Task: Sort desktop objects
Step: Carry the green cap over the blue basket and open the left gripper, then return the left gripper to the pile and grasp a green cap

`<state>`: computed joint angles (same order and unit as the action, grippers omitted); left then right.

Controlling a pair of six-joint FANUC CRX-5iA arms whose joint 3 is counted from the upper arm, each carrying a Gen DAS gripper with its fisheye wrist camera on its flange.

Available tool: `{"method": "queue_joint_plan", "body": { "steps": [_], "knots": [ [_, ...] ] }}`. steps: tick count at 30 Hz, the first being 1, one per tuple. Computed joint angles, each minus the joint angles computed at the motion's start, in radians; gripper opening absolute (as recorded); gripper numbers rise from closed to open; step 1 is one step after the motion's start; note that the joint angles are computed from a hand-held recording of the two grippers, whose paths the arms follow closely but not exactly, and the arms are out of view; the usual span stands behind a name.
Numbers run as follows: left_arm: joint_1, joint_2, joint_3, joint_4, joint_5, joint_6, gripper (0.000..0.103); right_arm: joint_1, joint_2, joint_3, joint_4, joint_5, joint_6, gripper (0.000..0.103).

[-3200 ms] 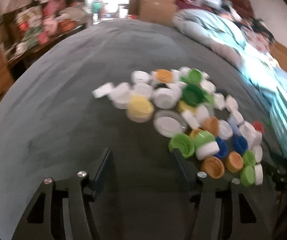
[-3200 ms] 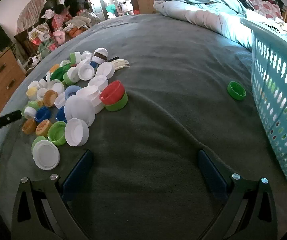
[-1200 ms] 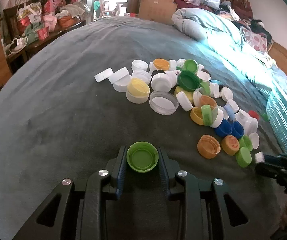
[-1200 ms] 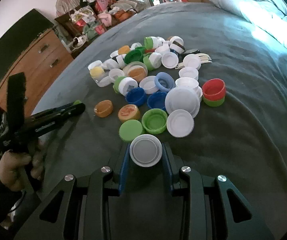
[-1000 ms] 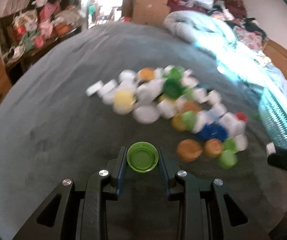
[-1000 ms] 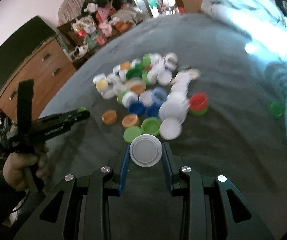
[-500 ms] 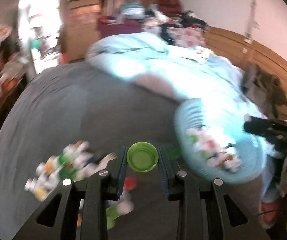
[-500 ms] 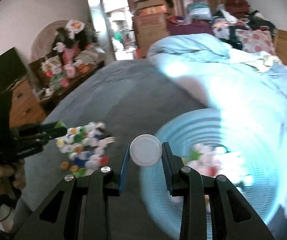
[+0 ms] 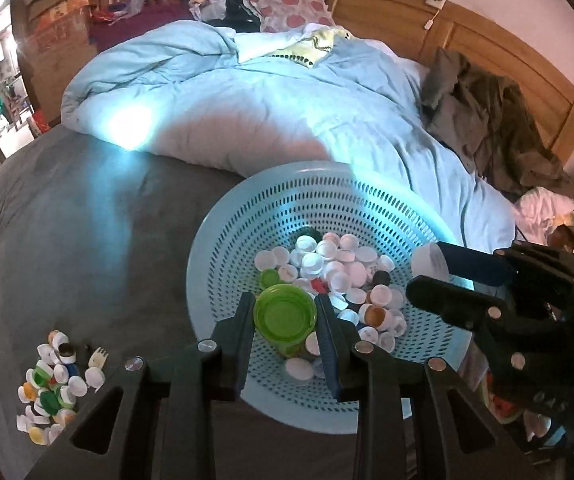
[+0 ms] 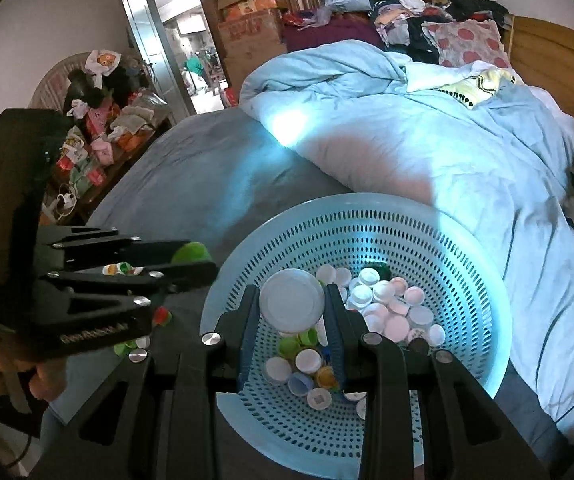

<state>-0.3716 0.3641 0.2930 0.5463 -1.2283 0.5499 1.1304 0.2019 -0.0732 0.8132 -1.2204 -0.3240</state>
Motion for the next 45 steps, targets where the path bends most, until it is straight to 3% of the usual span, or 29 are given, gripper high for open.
{"method": "queue_joint_plan", "body": {
  "steps": [2,3,4,5,6,11,14,16,18,21,25,29,34,42,45],
  "knots": [
    [-0.002,0.004,0.001,0.001,-0.003,0.004,0.032,0.002,0.004,0.005,0.005,-0.014,0.001,0.029],
    [-0.001,0.002,-0.002,0.004,0.003,0.007,0.041,0.005,0.001,-0.001,0.008,-0.021,-0.005,0.031],
    [0.003,-0.004,-0.010,0.005,0.018,0.010,0.061,0.009,0.002,-0.001,0.020,-0.031,-0.019,0.043],
    [0.009,-0.024,-0.039,0.019,0.062,0.008,0.071,0.015,0.000,-0.009,0.037,-0.037,-0.036,0.056],
    [0.017,-0.039,-0.062,0.037,0.095,-0.001,0.081,0.023,0.003,-0.007,0.057,-0.054,-0.051,0.059],
    [0.079,-0.048,-0.078,0.116,0.084,-0.028,0.081,0.050,0.012,0.002,0.113,-0.074,-0.084,0.059],
    [0.152,-0.094,-0.164,0.198,0.122,-0.146,0.083,0.080,0.027,-0.011,0.165,-0.057,-0.127,0.060],
    [0.222,-0.120,-0.244,0.277,0.155,-0.238,0.090,0.100,0.043,-0.028,0.180,-0.030,-0.166,0.070],
    [0.301,-0.124,-0.309,0.324,0.204,-0.289,0.090,0.112,0.061,-0.049,0.187,0.016,-0.218,0.072],
    [0.413,-0.075,-0.332,0.276,0.251,-0.260,0.086,0.122,0.116,-0.054,0.160,0.138,-0.264,0.072],
    [0.505,0.001,-0.326,0.109,0.287,-0.177,0.061,0.118,0.187,-0.038,0.099,0.289,-0.279,0.072],
    [0.527,0.015,-0.385,0.090,0.292,-0.223,0.051,0.112,0.237,-0.007,0.033,0.365,-0.266,0.072],
    [0.486,-0.014,-0.480,0.135,0.312,-0.340,0.044,0.121,0.244,0.012,0.003,0.325,-0.241,0.072],
    [0.418,0.025,-0.457,0.173,0.359,-0.320,0.042,0.133,0.256,0.029,-0.005,0.268,-0.275,0.071],
    [0.407,0.024,-0.462,0.179,0.362,-0.344,0.042,0.129,0.263,0.042,-0.011,0.272,-0.254,0.064]
  ]
}}
